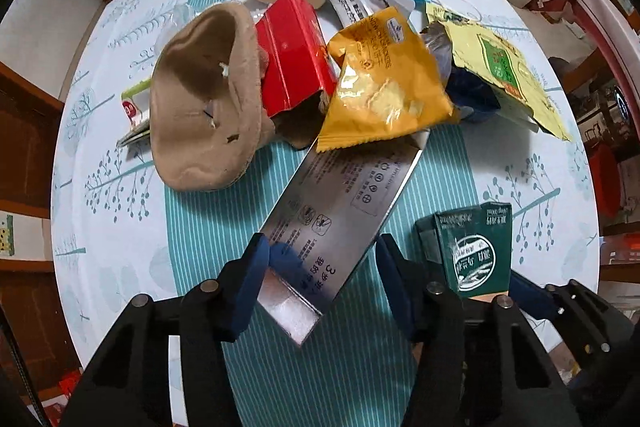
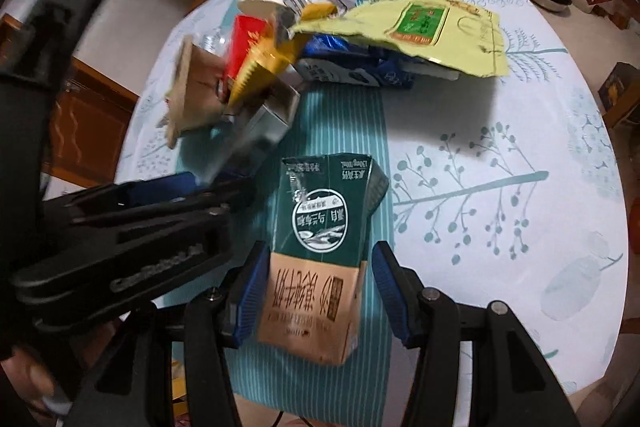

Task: Collect trash
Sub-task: 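Grasp the silver box with the left tool while the right tool grasps the green milk carton, then lower both held boxes over the trash bin and open both tools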

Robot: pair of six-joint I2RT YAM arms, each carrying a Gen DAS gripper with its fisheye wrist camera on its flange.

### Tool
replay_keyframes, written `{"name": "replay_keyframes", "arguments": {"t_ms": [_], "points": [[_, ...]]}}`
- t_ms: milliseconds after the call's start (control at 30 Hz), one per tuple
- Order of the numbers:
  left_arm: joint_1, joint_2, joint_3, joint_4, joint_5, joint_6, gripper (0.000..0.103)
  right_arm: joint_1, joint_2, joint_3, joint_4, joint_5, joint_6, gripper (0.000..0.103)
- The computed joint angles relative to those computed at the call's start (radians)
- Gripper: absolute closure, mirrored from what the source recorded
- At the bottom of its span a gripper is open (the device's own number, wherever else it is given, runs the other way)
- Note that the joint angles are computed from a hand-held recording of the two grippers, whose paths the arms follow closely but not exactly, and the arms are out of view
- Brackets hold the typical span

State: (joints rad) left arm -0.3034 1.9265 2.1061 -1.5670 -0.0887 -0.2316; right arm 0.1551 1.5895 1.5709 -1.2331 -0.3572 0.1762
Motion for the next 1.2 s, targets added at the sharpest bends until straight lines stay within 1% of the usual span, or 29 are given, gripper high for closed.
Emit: {"name": "replay_keyframes", "arguments": {"t_ms": [67,167,300,367,433,467,533,633,800,900,1033,1200], "points": [[0.001,0.004,0.002,0.004,-0.001,0.003,0.050,0.015,0.007,-0.007,0.010,0.020,0.015,0.050],[-0.002,0.010,0.000,0.013,-0.016,0.013,0.049,0.047,0.000,-0.017,0.023,0.087,0.028,0.053],[-0.027,0.019,0.000,0.021,-0.058,0.018,0.049,0.046,-0.020,-0.037,0.036,0.104,0.034,0.055],[-0.037,0.011,-0.008,0.035,-0.074,0.015,0.056,0.032,-0.026,-0.043,0.035,0.104,0.036,0.055],[-0.057,-0.008,-0.009,0.060,-0.104,0.018,0.074,0.013,-0.035,-0.047,0.031,0.093,0.040,0.058],[-0.067,-0.013,0.003,0.062,-0.129,0.022,0.076,-0.003,-0.042,-0.050,0.028,0.080,0.034,0.062],[-0.055,-0.013,0.028,0.046,-0.085,0.012,0.080,-0.019,-0.062,-0.052,0.033,0.068,0.024,0.062],[-0.027,-0.022,0.048,0.024,-0.034,-0.013,0.084,-0.042,-0.078,-0.061,0.033,0.044,0.016,0.062],[0.038,-0.079,0.012,0.008,0.069,-0.035,0.085,-0.094,-0.086,-0.051,0.010,-0.014,-0.012,0.062],[0.074,-0.130,-0.028,0.005,0.153,-0.056,0.085,-0.105,-0.086,-0.024,-0.016,-0.039,-0.024,0.062],[0.109,-0.198,-0.098,0.002,0.232,-0.071,0.085,-0.102,-0.097,-0.007,-0.041,-0.059,-0.035,0.062],[0.101,-0.305,-0.212,0.004,0.256,-0.092,0.085,-0.083,-0.126,-0.001,-0.080,-0.086,-0.067,0.062]]}}
